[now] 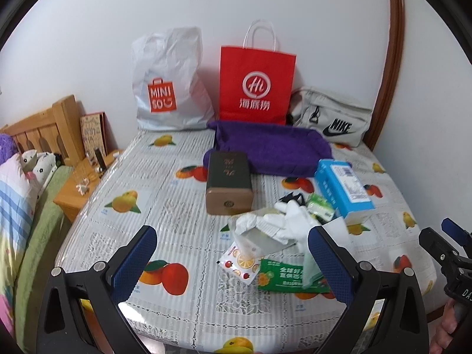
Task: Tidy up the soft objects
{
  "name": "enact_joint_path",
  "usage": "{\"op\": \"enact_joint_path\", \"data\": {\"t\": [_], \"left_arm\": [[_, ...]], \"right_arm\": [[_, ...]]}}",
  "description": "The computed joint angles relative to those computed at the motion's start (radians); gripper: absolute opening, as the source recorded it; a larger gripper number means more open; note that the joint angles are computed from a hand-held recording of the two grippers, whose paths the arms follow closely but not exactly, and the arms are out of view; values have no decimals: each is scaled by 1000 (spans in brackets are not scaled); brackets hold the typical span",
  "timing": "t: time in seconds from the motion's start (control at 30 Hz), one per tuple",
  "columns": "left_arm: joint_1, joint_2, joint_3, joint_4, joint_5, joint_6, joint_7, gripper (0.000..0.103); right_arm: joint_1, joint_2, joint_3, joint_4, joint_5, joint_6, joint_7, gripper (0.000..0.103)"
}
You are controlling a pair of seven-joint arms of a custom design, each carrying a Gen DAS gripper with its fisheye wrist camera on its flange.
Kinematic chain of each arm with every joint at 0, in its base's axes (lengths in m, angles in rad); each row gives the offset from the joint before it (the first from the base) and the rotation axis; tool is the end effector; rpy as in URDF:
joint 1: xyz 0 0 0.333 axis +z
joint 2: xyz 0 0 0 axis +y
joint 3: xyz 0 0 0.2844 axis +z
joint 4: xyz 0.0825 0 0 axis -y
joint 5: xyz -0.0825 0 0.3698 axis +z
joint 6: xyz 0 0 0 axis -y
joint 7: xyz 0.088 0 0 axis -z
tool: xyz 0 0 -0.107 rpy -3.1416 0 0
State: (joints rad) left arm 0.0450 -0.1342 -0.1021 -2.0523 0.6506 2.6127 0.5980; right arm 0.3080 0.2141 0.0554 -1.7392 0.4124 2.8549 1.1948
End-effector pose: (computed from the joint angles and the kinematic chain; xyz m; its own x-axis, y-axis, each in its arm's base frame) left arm 0.5524 -0.0473 0.5469 0.4191 -0.9060 0.0590 -0.5886 -0.3206 -0.7422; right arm 0.6179 0.2084 0.5303 0.4241 -0.9004 -0.0969 -0.5754 -0.1853 -0.7966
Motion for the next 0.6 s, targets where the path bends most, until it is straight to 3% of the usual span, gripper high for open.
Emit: {"op": "enact_joint_path", "data": {"t": [0.13, 0.3, 0.47, 0.6], "left_arm": [[5, 46, 10, 7, -20, 13, 14, 103], [11, 99, 24, 1, -79, 63, 58, 103], [20, 163, 30, 19, -141, 84, 106, 101], [28, 198, 33, 31, -167, 94, 130, 101]], "right_arm": [[-2, 87, -4, 69, -15, -37, -3, 102], [-36, 204, 35, 170, 53, -113, -106, 99], [-9, 320, 3, 294, 14, -185, -67, 90], [-3, 376, 3, 353, -11, -191, -78, 89]]}}
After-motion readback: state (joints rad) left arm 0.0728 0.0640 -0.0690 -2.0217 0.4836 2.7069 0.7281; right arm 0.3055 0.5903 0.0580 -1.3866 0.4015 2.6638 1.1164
